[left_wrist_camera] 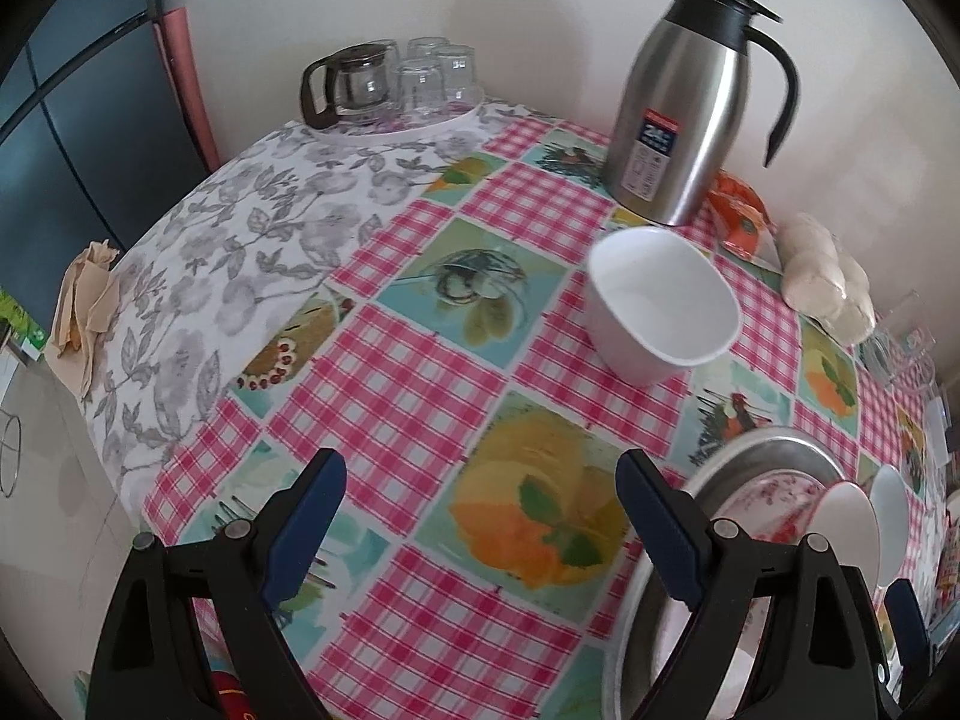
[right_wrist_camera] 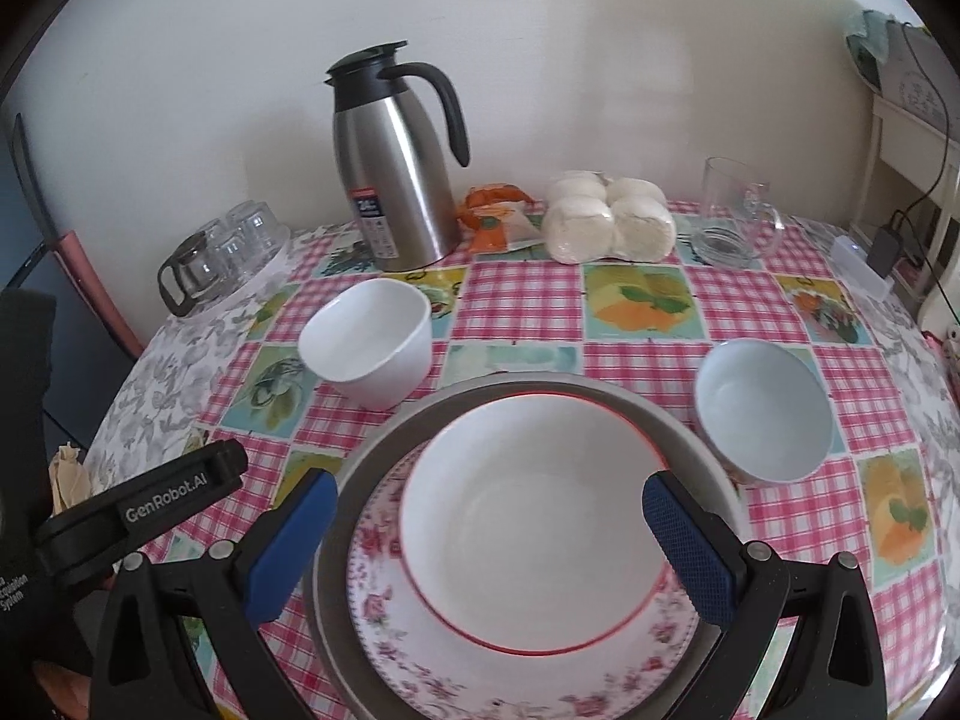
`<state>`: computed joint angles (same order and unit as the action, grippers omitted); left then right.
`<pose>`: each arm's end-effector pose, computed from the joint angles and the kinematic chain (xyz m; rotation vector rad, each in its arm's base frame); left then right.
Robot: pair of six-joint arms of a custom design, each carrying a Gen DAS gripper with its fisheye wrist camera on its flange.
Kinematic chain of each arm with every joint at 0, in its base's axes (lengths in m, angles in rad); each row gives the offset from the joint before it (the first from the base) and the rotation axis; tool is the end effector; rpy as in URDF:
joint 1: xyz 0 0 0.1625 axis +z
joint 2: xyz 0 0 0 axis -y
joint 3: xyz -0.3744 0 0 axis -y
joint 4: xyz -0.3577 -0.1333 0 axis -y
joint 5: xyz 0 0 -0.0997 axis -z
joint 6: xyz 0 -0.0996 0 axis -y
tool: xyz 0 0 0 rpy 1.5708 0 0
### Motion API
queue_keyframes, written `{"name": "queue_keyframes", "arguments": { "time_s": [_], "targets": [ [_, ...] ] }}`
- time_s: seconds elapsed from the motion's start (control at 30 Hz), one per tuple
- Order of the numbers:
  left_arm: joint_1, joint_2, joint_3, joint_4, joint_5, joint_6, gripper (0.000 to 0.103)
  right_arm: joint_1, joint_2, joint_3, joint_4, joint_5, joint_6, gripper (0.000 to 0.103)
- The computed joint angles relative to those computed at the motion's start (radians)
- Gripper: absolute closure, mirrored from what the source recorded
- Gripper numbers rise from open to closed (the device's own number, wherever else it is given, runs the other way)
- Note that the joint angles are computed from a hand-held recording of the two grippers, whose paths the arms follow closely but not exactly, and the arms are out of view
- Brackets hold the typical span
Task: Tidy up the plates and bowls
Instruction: 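Withdraw both grippers from the basin toward the white square bowl, then lower both grippers around the rim of the white square bowl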
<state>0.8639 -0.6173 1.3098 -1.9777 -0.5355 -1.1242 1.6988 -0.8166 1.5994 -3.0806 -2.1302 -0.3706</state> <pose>-0.2634 -0.6455 0.0740 -0.2769 2.1692 -0.7931 0.1616 -0.6250 0.1863 0.3363 -2.3782 0.8186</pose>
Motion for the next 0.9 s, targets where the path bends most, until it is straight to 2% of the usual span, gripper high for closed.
{"name": "queue_keyframes", "arguments": {
  "time_s": [0.37,0.5,0.6,0.8,0.83,0.87,0.9],
  "targets": [
    [0.037,-0.055,0.057,-0.023,-0.007,-0.024,0.011,0.029,0.069,-0.052,-0.013,0.001,-0.024,0.0],
    [0.046,-0.063,0.078,-0.101,-0.013,0.021,0.011,0.034,0.084,-0.062,-0.024,0.016,-0.027,0.0],
    [0.046,-0.055,0.079,-0.15,0.016,0.067,0.011,0.034,0.094,-0.074,-0.029,0.029,-0.035,0.0],
    [0.05,-0.016,0.081,-0.37,0.094,0.242,0.011,0.033,0.129,-0.129,-0.01,0.017,-0.03,0.0],
    [0.052,-0.006,0.079,-0.41,0.11,0.267,0.008,0.033,0.135,-0.139,-0.011,0.015,-0.031,0.0],
    [0.055,0.004,0.076,-0.461,0.123,0.298,0.0,0.035,0.142,-0.152,-0.01,0.009,-0.032,0.0],
    [0.058,0.012,0.074,-0.509,0.126,0.327,0.0,0.036,0.148,-0.165,-0.011,0.006,-0.033,0.0]
  ]
}}
